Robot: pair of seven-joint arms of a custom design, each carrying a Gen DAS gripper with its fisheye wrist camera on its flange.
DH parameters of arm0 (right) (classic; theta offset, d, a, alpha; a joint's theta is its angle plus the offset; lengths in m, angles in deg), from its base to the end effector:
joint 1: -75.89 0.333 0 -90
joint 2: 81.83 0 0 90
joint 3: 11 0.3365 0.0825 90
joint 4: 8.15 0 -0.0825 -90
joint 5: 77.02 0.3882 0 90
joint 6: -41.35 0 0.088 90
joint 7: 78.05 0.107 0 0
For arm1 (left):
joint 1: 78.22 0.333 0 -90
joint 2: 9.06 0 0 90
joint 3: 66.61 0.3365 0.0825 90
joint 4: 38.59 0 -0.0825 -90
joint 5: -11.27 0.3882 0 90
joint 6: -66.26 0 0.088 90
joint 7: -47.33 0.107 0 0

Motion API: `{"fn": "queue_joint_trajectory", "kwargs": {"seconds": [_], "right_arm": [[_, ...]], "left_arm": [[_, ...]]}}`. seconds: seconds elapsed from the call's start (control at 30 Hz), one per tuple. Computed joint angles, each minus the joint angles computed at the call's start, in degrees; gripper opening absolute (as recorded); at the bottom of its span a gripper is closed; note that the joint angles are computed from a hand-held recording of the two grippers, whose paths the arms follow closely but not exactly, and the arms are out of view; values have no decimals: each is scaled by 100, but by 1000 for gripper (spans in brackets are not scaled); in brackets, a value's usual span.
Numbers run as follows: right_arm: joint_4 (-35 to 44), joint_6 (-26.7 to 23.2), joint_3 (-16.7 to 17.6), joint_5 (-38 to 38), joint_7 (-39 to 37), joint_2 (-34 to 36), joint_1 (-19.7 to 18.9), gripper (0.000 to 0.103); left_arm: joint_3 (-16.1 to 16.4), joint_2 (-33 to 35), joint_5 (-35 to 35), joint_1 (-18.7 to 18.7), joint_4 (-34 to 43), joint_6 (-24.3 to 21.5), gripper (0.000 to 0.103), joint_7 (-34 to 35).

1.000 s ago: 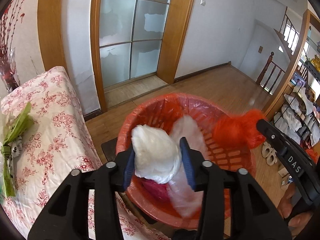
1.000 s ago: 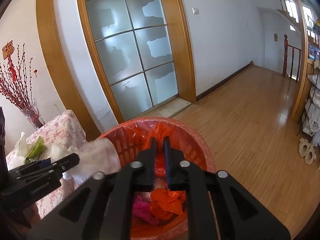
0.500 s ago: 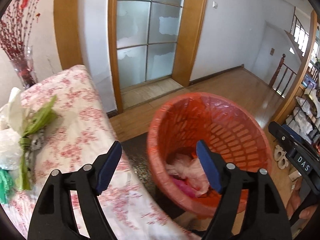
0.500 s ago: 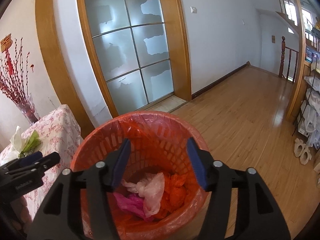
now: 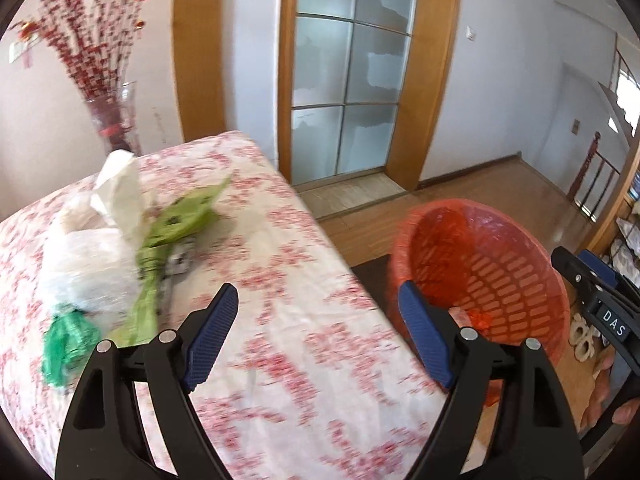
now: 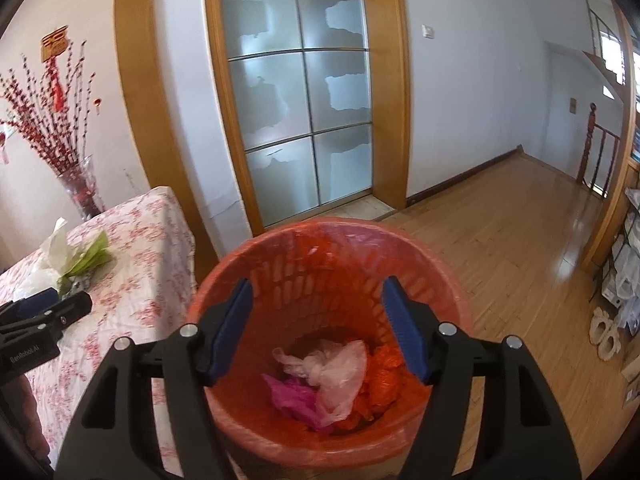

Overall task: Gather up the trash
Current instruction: 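Open the left tool over the basket and move both tools back to the bed, then grasp the green paw-print bag with the right tool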

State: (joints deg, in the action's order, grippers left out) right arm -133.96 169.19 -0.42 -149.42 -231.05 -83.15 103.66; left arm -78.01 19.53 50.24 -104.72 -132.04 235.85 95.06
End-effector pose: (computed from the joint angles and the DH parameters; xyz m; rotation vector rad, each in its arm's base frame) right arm 0.4472 0.3173 0.4353 -1.1453 2.0598 -1.0484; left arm 0.5721 -0.4639 0.4427 -1.3306 2.1789 -1.0705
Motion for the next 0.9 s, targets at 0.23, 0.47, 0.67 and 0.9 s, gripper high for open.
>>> {"fn": "queue_joint_trajectory", "kwargs": {"seconds": [0.23,0.47,0.67,0.9], "right_arm": [[637,144,5,-29,-340,486,172,66],[1524,613,-149,-28,-770,1188,426,66],[2743,1102,-371,293,-1534,2122,734,58],[4682,1475,-367,1640,-3238,3518,818,36]], "left_arm": [[388,-491,269,138,-659,325,81,-598],[993,-1013,1166,232,-1319,643,82,-1797],[1366,-1286,2194,420,-1592,601,83,-2959],[1239,-1457,2690,1009,-1876,661,83,-3589]]}}
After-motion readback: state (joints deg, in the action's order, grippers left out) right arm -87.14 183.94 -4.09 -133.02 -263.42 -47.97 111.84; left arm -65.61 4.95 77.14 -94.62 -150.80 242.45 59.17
